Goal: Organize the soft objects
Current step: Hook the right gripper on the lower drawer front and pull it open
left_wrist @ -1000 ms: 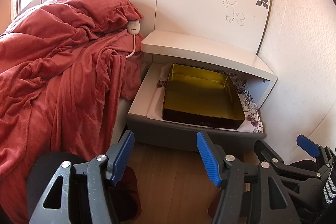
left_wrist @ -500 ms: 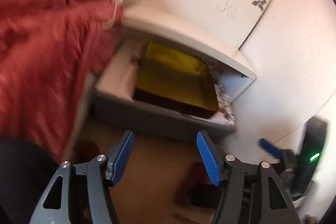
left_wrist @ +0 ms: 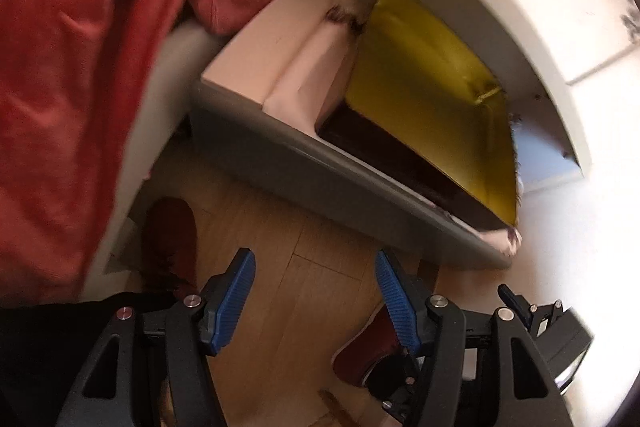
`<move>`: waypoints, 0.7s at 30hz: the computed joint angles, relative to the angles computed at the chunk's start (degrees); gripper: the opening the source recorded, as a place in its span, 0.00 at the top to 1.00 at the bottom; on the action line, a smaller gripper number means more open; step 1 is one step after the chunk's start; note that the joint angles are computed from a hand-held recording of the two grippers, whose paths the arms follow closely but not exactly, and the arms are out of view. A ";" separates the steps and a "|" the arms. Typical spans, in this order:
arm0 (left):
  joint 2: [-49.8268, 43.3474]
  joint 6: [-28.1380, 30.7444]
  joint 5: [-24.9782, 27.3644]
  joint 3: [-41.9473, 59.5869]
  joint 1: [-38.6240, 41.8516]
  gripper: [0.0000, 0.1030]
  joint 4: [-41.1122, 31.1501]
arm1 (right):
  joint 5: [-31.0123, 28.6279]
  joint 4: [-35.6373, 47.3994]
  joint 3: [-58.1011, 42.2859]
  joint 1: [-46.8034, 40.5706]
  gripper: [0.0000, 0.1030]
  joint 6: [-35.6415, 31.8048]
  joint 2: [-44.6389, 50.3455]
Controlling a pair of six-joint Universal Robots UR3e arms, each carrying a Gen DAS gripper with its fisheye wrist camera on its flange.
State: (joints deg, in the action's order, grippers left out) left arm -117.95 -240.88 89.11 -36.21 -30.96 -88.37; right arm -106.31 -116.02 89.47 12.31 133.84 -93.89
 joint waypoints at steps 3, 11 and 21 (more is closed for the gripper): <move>-3.62 -0.19 -0.68 1.49 1.12 0.38 1.36 | -4.37 -9.76 4.12 0.85 0.00 -3.80 4.19; -6.00 -3.61 -2.43 -4.61 3.67 0.35 8.18 | -8.10 -22.44 6.40 0.37 0.00 -10.64 12.87; -4.40 -5.56 0.05 -12.85 4.69 0.32 16.69 | -11.70 -30.52 8.88 2.77 0.00 -11.70 15.07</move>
